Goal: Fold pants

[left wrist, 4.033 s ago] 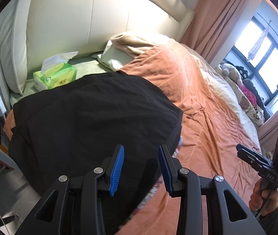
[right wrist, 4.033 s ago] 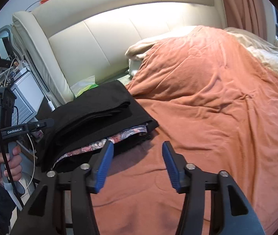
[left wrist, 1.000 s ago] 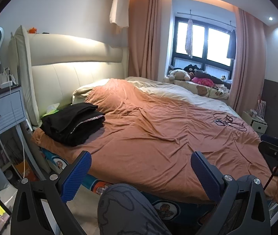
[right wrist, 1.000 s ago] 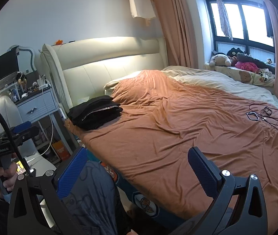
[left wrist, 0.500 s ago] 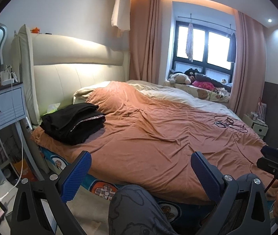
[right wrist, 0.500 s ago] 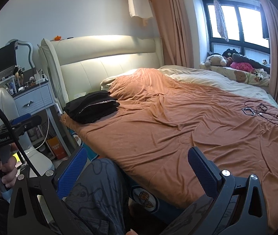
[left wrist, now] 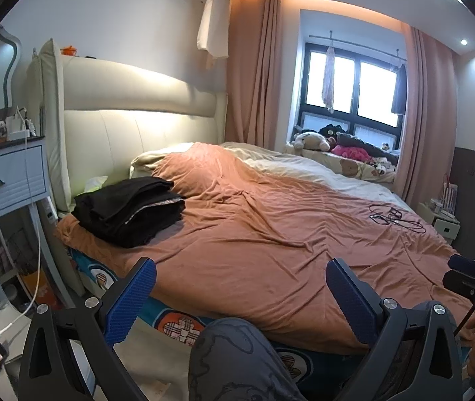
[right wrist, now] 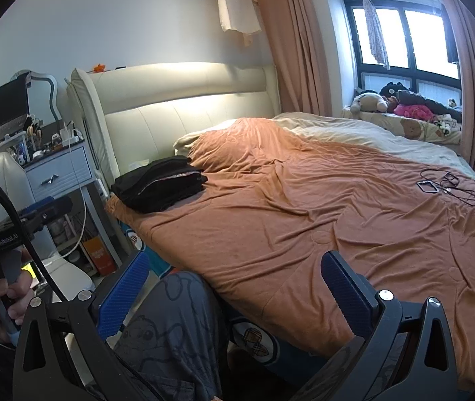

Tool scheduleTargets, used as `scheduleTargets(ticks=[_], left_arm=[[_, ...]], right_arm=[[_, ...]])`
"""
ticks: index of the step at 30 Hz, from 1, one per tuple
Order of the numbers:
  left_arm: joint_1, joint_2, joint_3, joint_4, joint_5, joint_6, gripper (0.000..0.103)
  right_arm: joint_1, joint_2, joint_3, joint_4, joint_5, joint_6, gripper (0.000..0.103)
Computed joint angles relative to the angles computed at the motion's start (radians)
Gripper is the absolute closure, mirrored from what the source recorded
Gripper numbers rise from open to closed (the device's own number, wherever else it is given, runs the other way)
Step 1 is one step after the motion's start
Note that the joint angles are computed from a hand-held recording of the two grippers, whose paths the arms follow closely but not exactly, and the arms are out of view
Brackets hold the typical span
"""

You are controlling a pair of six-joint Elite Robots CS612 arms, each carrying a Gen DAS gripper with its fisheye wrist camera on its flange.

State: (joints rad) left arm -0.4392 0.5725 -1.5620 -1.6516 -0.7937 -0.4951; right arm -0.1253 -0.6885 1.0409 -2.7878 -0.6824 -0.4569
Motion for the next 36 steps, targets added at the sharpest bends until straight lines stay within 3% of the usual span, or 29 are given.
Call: scheduleTargets(ticks=[36], left_arm=[[-0.002,0.004,-0.004,-0.017,-0.001,0.031,0.001]], right_arm=[[-0.004,-0.003,0.012,-0.014,-0.005,0.027,0.0]])
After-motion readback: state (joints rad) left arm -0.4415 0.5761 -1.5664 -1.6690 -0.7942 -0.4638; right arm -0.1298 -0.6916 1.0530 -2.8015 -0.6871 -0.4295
